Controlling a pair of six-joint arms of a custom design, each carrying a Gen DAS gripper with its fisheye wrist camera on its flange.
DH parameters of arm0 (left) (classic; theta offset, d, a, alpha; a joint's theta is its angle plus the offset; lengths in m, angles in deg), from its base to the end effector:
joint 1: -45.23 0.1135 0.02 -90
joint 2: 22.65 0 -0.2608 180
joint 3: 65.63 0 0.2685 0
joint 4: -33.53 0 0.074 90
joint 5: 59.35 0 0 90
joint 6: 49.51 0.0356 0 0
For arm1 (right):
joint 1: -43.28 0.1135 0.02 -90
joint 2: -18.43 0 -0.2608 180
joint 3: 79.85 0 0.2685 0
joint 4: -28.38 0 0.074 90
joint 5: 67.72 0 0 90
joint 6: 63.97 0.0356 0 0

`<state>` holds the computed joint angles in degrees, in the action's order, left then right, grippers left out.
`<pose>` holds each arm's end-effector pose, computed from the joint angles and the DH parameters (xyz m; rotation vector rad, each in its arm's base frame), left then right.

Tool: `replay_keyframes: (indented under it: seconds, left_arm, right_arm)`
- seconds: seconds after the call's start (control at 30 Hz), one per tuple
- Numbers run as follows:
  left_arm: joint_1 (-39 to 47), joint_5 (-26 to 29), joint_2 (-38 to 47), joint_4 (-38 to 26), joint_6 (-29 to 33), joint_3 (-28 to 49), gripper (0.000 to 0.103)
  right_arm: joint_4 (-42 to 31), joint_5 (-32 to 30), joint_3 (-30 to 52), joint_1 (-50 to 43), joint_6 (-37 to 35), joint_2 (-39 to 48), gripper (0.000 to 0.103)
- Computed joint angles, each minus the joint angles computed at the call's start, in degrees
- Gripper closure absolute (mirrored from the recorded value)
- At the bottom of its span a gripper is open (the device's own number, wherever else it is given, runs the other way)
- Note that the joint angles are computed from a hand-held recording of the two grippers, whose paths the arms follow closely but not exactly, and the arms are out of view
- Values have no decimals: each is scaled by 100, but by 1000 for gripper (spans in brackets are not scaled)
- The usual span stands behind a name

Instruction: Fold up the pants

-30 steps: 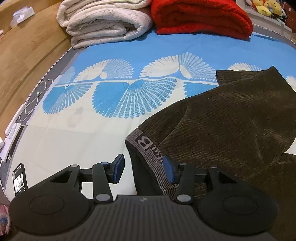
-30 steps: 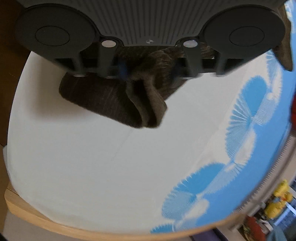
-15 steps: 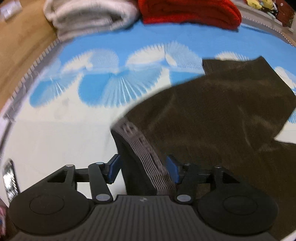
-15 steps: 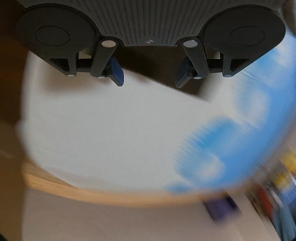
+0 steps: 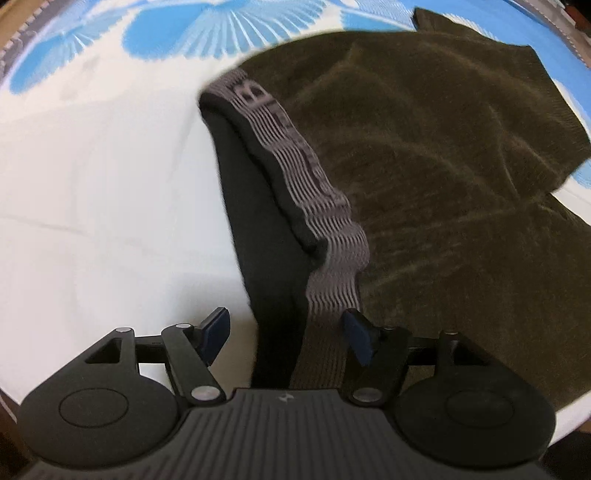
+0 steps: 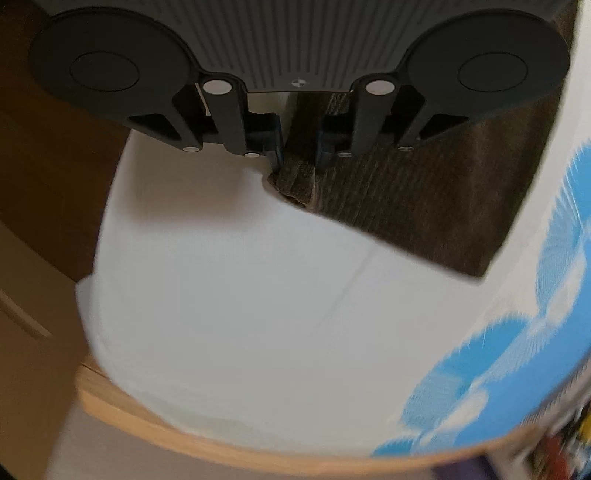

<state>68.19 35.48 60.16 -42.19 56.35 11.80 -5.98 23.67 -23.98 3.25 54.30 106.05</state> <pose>0.2513 0.1032 0.2389 -0.1740 2.9618 -0.0413 0.2153 -0.1820 0.1326 1.5371 2.2535 -0.0920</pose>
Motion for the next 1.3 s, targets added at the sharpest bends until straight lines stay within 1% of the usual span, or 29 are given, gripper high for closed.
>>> replay_keyframes:
  seconds: [0.07, 0.1, 0.13, 0.2, 0.27, 0.3, 0.33, 0.4, 0.47, 0.53, 0.6, 0.67, 0.7, 0.77, 0.8, 0.83, 0.87, 0.93, 1.0, 1.03, 1.1, 1.13, 1.17, 1.2, 1.23, 1.3]
  left_arm:
    - [39, 135, 59, -73, 157, -79, 30]
    - [46, 149, 67, -94, 252, -149, 30]
    - [48, 165, 15, -62, 380, -258, 31]
    - [74, 247, -219, 82, 682, -451, 43]
    - [131, 305, -423, 84, 967, -521, 67]
    - [181, 335, -544, 75, 1116, -536, 71]
    - [273, 384, -673, 64, 1292, -528, 77]
    - [472, 400, -868, 99, 1445, -474, 77]
    - [698, 219, -1020, 235, 1425, -490, 78]
    - [819, 19, -1082, 246, 1527, -556, 78]
    - [771, -98, -1123, 68, 1736, -595, 74]
    - [656, -323, -1316, 91, 1835, -650, 69]
    - [595, -498, -1454, 224, 1739, -666, 69]
    - [470, -780, -1608, 490, 1385, -593, 64]
    - [450, -786, -1629, 556, 1153, -485, 63]
    - [408, -758, -1636, 591, 901, -362, 59]
    - [310, -722, -1650, 614, 645, -259, 58]
    - [-85, -618, -1756, 679, 131, -127, 58]
    - [-517, -545, -1963, 822, -257, -136, 58]
    - [-890, -582, -2029, 930, -549, -125, 57]
    - [-1894, -957, -1985, 1295, -1255, -175, 57]
    - [-2368, -1157, -1964, 1489, -1508, -175, 54]
    - [-2842, -1430, -1767, 1700, -1743, -82, 52]
    - [-3167, -1564, -1462, 2034, -1874, -53, 52]
    - [-3553, -1704, -1257, 2225, -2000, 13, 51]
    - [-4182, -2047, -454, 2649, -2259, 362, 50]
  right_arm:
    - [-118, 49, -13, -117, 181, -76, 86]
    - [-200, 65, 43, -90, 179, 26, 84]
    - [-307, 121, 165, 8, 139, 182, 81]
    - [-555, 213, 305, 229, -184, 305, 72]
    - [-660, 354, 406, 387, -337, 303, 68]
    - [-698, 464, 373, 470, -336, 186, 65]
    - [-738, 583, 361, 564, -315, 112, 65]
    - [-854, 1023, 331, 818, -220, -32, 65]
    - [-965, 1574, 378, 1071, -5, -111, 65]
    - [-884, 1912, 325, 1214, 192, -245, 65]
    - [-799, 2051, 253, 1369, 377, -523, 65]
    - [-586, 1876, 149, 1544, 579, -874, 65]
    - [-453, 1756, 70, 1670, 663, -1061, 65]
    - [-190, 1403, -4, 1957, 756, -1309, 65]
    - [-37, 1060, -6, 2108, 745, -1395, 65]
    - [113, 781, -8, 2269, 727, -1454, 65]
    - [253, 567, 13, 2473, 697, -1489, 65]
    - [513, 320, 102, 2951, 622, -1525, 65]
    - [877, -70, 167, 3323, 738, -1478, 66]
    - [1074, -330, 224, 3476, 872, -1392, 67]
    - [1361, -693, 408, 3744, 1198, -1140, 68]
    - [1438, -828, 521, 3838, 1332, -994, 68]
    - [1458, -838, 655, 3997, 1478, -858, 68]
    - [1485, -866, 833, 4127, 1559, -607, 68]
    - [1449, -850, 1044, 4251, 1572, -339, 69]
    - [1437, -758, 1373, 4499, 1700, 111, 69]
